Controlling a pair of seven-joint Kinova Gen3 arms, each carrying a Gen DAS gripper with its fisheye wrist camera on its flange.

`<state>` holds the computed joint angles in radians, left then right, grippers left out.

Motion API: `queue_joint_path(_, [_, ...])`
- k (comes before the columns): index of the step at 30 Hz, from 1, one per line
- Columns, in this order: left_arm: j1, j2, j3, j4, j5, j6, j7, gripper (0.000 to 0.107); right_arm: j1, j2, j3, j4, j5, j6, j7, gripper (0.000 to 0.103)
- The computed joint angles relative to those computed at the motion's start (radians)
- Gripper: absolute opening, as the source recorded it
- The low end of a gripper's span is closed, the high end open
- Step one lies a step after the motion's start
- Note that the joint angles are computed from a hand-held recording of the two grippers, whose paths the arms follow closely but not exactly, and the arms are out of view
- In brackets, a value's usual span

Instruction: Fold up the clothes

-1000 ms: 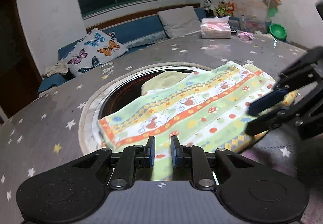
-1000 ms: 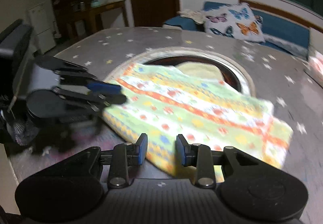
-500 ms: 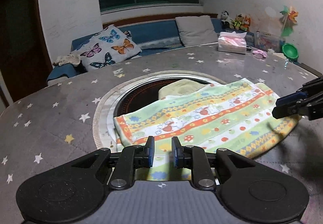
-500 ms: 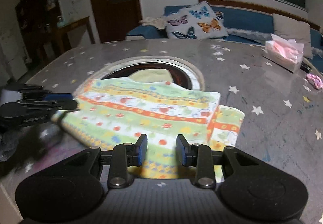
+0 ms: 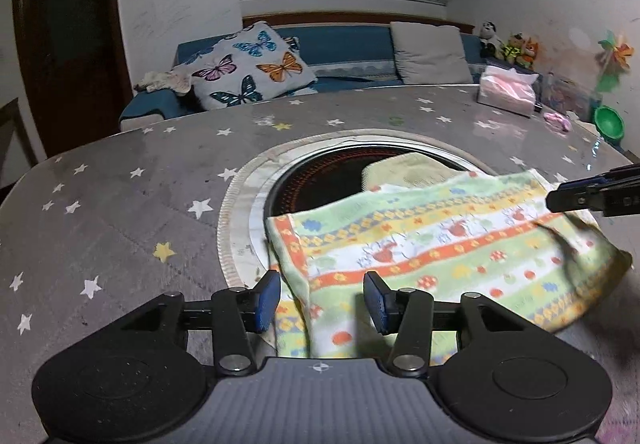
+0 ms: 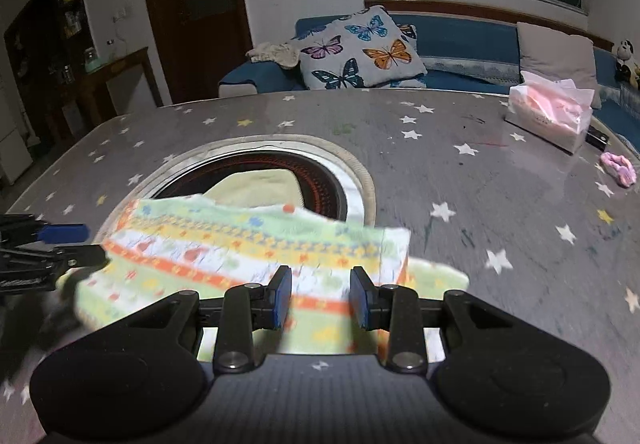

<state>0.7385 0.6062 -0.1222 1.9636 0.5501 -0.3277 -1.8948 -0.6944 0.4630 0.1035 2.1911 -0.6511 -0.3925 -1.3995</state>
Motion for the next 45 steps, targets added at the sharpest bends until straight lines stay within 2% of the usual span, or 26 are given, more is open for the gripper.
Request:
queue_joint_path(4, [0.001,0.013,-0.031,-0.036,0.024,0.047,0.0,0.049,0.004,0.045,0.028,-0.04,-0.023,0.029,-0.003,0.032])
queue_joint_path(6, [0.018,0.024,-0.067,-0.056,0.041,0.076,-0.002,0.049,0.037,0.046,0.0,-0.032,0.005,0.016,-0.041,0.032])
queue_joint_path(9, [0.026,0.04,-0.099,-0.082,0.039,0.113,0.013,0.049,-0.01,0.05,0.047,-0.034,-0.025,0.016,-0.017,0.034])
queue_joint_path(12, [0.046,0.062,-0.144,-0.111,0.031,0.148,0.039,0.05,-0.009,0.058,0.052,-0.04,-0.027,0.02,-0.014,0.035])
queue_joint_path(17, [0.035,0.059,-0.147,-0.111,-0.027,0.158,0.108,0.052,-0.088,0.042,0.114,-0.041,-0.087,0.042,0.064,0.035])
queue_joint_path(21, [0.035,0.037,-0.166,-0.099,-0.045,0.167,0.168,0.053,-0.093,0.002,0.07,-0.028,-0.061,0.028,0.098,0.035])
queue_joint_path(23, [0.036,0.023,-0.175,-0.088,-0.052,0.165,0.194,0.063,-0.088,-0.012,0.036,-0.031,-0.033,0.036,0.112,0.036])
queue_joint_path(25, [0.065,0.014,-0.216,-0.077,-0.043,0.161,0.207,0.07,-0.1,-0.016,0.016,-0.044,-0.008,0.052,0.136,0.036])
queue_joint_path(27, [0.071,0.002,-0.227,-0.061,-0.042,0.148,0.214,0.073,-0.108,-0.016,-0.004,-0.059,0.028,0.066,0.153,0.039])
queue_joint_path(30, [0.038,-0.021,-0.196,-0.042,-0.047,0.139,0.229,0.077,-0.108,-0.007,-0.041,-0.1,0.1,0.103,0.164,0.041])
queue_joint_path(38, [-0.19,-0.068,0.04,-0.007,-0.158,0.143,0.345,0.077,-0.16,0.079,-0.046,-0.25,0.268,0.22,0.142,0.041])
queue_joint_path(45, [-0.341,-0.064,0.194,-0.008,-0.281,0.168,0.475,0.077,-0.351,0.174,0.158,-0.352,0.314,0.297,0.107,0.041])
